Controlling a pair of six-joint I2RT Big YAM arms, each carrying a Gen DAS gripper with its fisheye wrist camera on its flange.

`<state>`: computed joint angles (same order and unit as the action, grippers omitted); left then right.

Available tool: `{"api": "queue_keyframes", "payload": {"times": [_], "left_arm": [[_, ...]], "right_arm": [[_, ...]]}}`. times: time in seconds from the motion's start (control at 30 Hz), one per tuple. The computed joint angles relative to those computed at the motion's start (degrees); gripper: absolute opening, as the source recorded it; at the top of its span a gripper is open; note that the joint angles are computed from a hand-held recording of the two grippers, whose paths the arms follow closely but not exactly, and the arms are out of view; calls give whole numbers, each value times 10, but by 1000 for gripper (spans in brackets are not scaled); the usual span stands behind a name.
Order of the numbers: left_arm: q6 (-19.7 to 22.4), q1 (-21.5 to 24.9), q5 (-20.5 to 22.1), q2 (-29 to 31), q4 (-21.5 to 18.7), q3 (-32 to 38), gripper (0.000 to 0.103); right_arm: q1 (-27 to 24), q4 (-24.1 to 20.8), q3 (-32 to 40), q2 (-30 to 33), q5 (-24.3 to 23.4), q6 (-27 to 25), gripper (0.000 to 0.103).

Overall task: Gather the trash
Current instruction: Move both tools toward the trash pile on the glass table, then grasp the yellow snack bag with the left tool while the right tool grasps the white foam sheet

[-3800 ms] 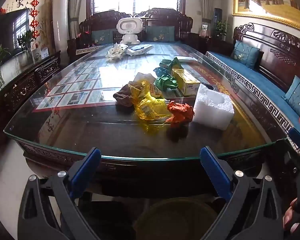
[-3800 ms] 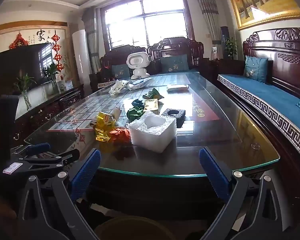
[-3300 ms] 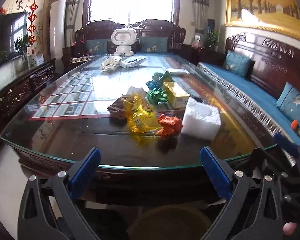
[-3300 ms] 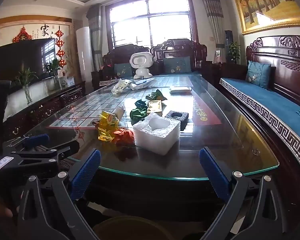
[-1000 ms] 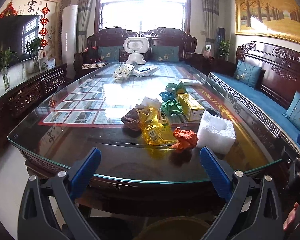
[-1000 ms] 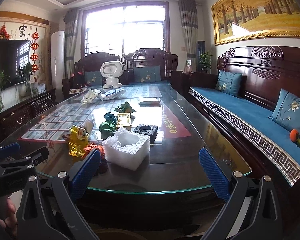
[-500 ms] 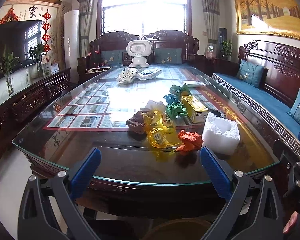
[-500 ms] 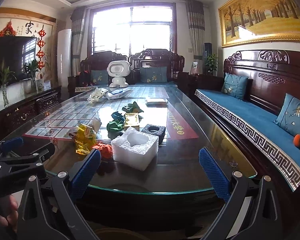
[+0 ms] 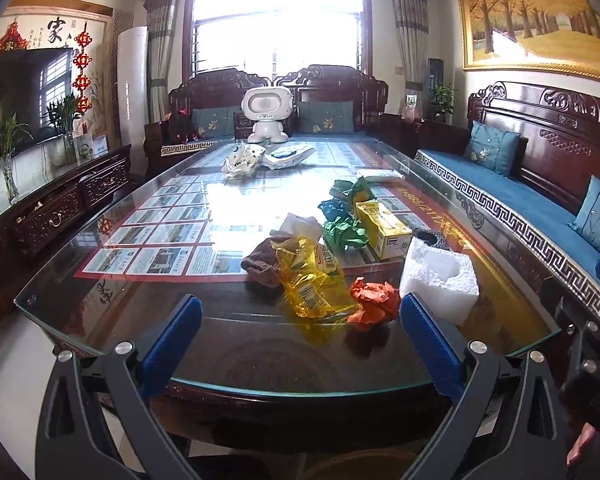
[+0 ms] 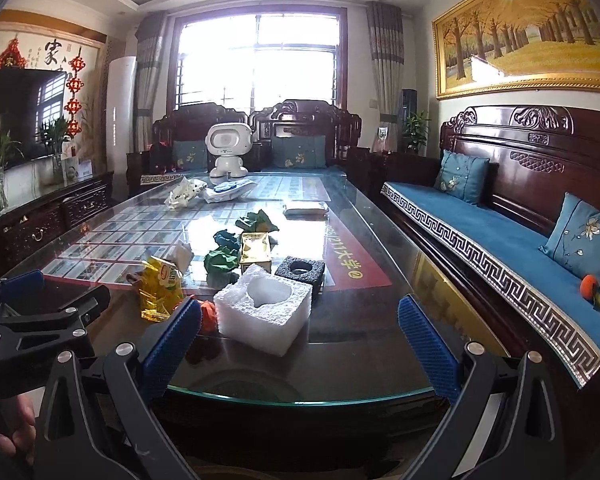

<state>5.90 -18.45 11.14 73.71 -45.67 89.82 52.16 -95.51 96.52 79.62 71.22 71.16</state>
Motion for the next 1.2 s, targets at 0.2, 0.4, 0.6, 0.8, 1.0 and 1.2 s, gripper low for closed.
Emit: {"api": "queue_keyframes", "payload": {"times": [0.2, 0.4, 0.6, 0.8, 1.0, 1.2], "left_arm": [[13, -5, -18, 1, 18, -3, 99], [22, -10, -24, -3, 16, -9, 99], [17, -4, 0, 5, 8, -1, 99], [-3, 12, 47, 44, -7, 29, 99], [-1, 7, 13, 76, -8, 41, 99], [-10, 8, 3, 107, -19, 60, 99]], "right_arm": [[7, 61, -22, -7, 23, -65, 95], [8, 53, -18, -1, 22, -75, 95], [-14, 73, -16, -7, 7, -103, 95], [-61, 129, -16, -11, -28, -171, 95], [-109, 203, -30, -11, -98, -250, 94], [-150, 199, -22, 10, -152, -259, 70]]}}
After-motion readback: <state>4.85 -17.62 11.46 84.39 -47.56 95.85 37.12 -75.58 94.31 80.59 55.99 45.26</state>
